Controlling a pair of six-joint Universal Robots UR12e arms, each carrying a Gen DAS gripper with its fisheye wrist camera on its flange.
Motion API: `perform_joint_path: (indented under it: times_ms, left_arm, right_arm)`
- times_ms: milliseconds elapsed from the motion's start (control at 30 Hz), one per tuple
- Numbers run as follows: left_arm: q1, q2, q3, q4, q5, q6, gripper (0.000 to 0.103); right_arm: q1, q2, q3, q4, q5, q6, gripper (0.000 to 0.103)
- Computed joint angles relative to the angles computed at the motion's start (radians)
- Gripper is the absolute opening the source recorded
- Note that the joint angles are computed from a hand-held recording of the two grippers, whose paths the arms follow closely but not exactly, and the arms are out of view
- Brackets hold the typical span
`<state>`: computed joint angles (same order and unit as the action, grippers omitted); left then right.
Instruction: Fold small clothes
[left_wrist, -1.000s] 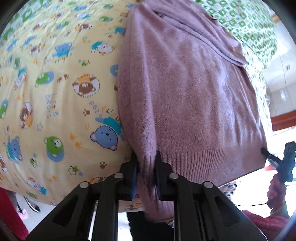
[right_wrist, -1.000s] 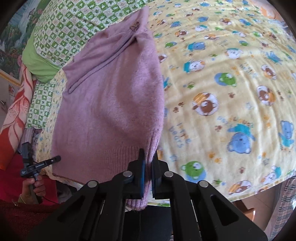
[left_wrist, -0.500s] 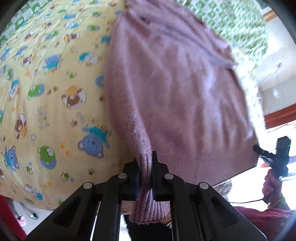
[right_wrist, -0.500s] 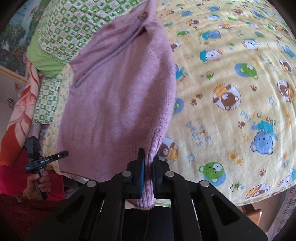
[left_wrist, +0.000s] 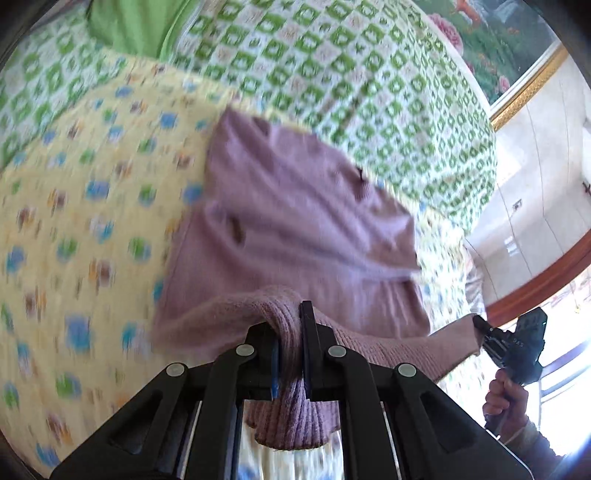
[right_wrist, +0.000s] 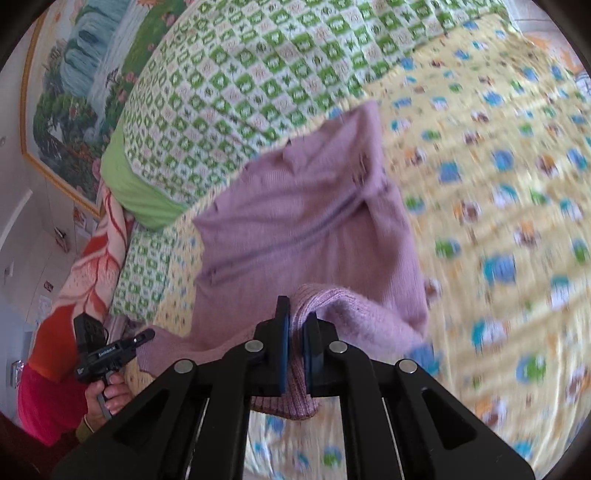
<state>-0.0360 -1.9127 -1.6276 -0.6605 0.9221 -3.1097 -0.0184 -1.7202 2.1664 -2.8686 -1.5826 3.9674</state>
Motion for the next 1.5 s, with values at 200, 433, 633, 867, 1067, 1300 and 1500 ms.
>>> perform_joint_path:
  times_ms: [200,433,633,867,1067,1300,1500]
  left_arm:
    - [-0.033,-0.113,0.177,0.003,0.038,-0.044,0.007]
    - [-0.063,-0.243,0.378,-0.024,0.071,-0.11,0.007]
    - [-0.086,-0.347,0.539,-0.071,0.108,-0.133,0.007]
    - [-0.101,-0.456,0.701,-0.126,0.141,-0.151,0.006]
    - [-0.115,-0.523,0.798,-0.169,0.183,-0.15,0.007]
    - [-0.12,-0.587,0.883,-0.257,0.211,-0.177,0.01]
    - [-0.112,-0.559,0.844,-0.229,0.187,-0.205,0.029]
  right_arm:
    - [-0.07,0.084,-0.085,-0.004,-0.033,-0.051,0.007]
    - [-0.13,0.178,-0.189,0.007,-0.028,-0.121,0.007]
    - [-0.172,0.239,-0.248,0.016,-0.016,-0.147,0.007]
    - [-0.22,0.296,-0.288,0.042,0.016,-0.161,0.007]
    - [-0.248,0.346,-0.321,0.027,0.035,-0.177,0.007]
    - [-0.264,0.397,-0.35,0.081,0.048,-0.173,0.008]
    - [-0.271,0.393,-0.354,0.099,0.068,-0.154,0.013]
